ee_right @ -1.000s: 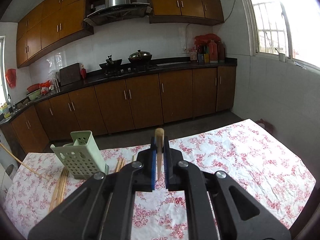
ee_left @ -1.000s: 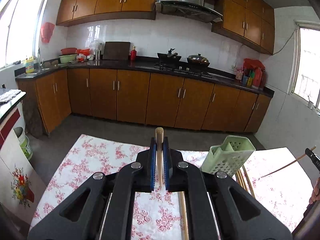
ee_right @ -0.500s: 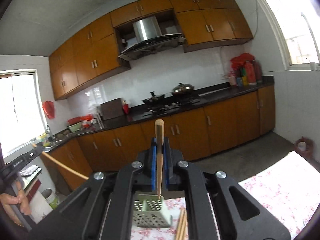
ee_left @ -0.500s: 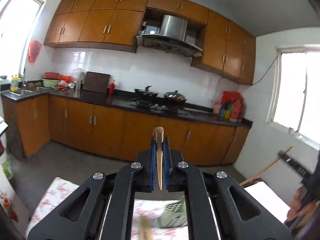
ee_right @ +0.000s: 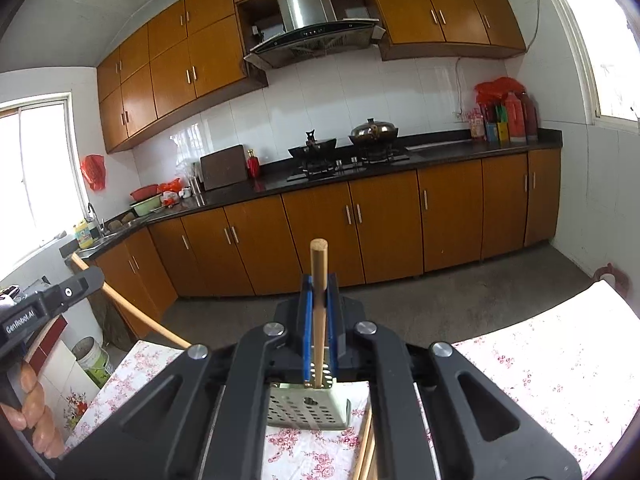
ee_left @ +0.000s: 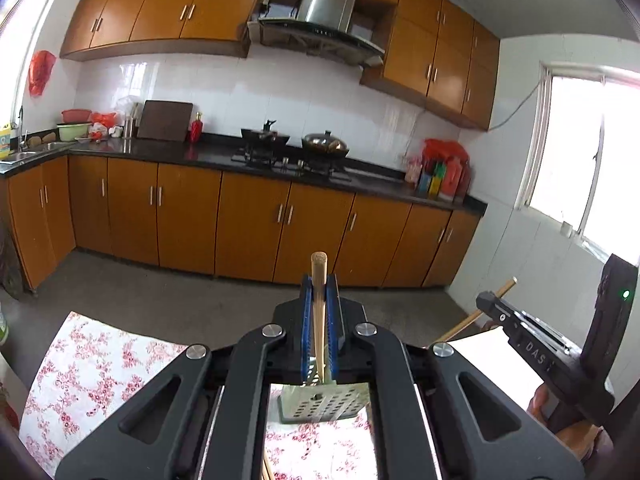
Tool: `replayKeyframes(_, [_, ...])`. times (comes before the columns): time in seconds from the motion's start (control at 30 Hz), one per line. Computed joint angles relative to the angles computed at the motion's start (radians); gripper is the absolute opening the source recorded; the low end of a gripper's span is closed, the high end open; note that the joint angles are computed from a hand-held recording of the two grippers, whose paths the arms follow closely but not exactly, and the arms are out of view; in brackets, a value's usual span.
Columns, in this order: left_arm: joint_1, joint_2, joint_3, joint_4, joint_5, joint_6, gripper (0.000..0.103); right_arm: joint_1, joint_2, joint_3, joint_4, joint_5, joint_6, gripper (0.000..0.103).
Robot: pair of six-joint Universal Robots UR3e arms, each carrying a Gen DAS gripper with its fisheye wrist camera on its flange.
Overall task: Organize utensils
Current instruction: 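Open the left tool to drop its chopstick into the holder while the right tool releases its own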
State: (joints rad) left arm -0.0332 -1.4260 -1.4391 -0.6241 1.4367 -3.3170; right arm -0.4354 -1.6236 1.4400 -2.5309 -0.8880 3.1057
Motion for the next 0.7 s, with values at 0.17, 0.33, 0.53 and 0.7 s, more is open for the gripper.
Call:
replayKeyframes(0.17, [-0.045, -0.038, -0.014, 0.005, 0.056, 0.014, 0.007, 0.028, 0.012, 0.03, -0.02, -0.043, -0.004, 0.01])
replayKeyframes(0.33, [-0.025, -0.013, -0.048, -0.008, 0.047, 0.013, 0.008, -0.018, -0.032, 0.097, -0.048, -0.018, 0.0, 0.024])
replayKeyframes(0.53, [0.06, 0.093, -0.13, 0.004, -0.011, -0.009, 0.024, -0.168, -0.16, 0.241, -0.045, 0.076, 0.004, 0.029])
replayKeyframes(0.7, [0.206, 0.258, -0.267, -0.016, -0.118, -0.006, 0.029, -0.267, -0.262, 0.394, 0.063, 0.071, -0.093, 0.031])
